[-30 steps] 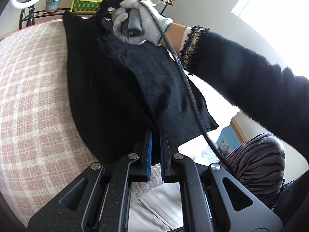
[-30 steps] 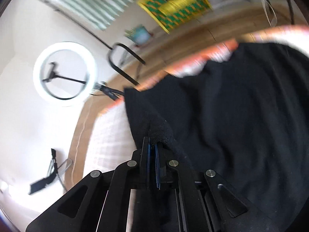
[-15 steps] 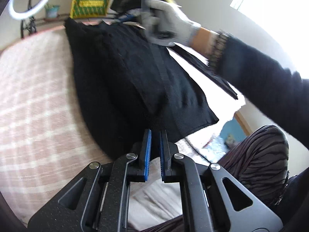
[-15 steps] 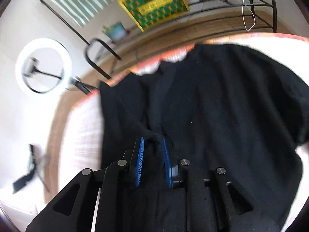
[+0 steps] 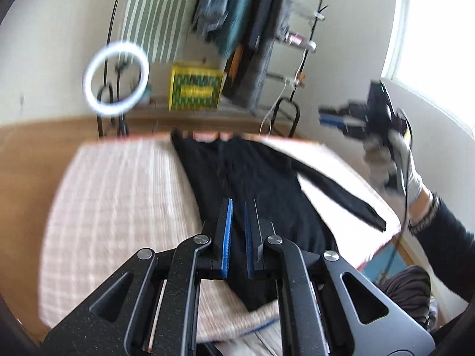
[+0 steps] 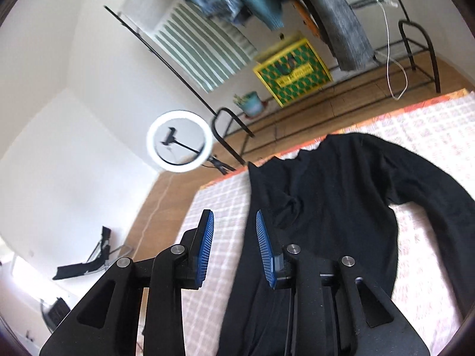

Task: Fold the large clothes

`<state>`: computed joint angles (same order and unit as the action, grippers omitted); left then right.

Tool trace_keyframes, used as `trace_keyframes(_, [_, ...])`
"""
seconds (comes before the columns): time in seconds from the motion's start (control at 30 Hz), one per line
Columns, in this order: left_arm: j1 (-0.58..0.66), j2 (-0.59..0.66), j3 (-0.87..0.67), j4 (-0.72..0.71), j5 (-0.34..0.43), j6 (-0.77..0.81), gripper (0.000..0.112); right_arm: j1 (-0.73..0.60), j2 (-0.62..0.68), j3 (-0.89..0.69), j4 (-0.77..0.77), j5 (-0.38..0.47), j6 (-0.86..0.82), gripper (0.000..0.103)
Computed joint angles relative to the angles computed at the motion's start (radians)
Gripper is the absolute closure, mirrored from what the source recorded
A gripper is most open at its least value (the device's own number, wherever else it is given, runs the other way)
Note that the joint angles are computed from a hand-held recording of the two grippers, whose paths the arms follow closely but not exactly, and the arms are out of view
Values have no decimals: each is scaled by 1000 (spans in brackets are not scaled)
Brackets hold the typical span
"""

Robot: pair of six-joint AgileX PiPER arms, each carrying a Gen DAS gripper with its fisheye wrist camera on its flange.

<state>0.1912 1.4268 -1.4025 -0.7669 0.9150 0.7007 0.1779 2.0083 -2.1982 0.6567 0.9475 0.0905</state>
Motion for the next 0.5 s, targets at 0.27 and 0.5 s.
trace_keyframes(0.27, [-78,83,-421,121,122,-230,108,-22,-240,227,16,-37,-119,74])
trace_keyframes(0.5, [-200,109,-387,238,67,-288,108,-30,-298,326,-5,-51,-194,74])
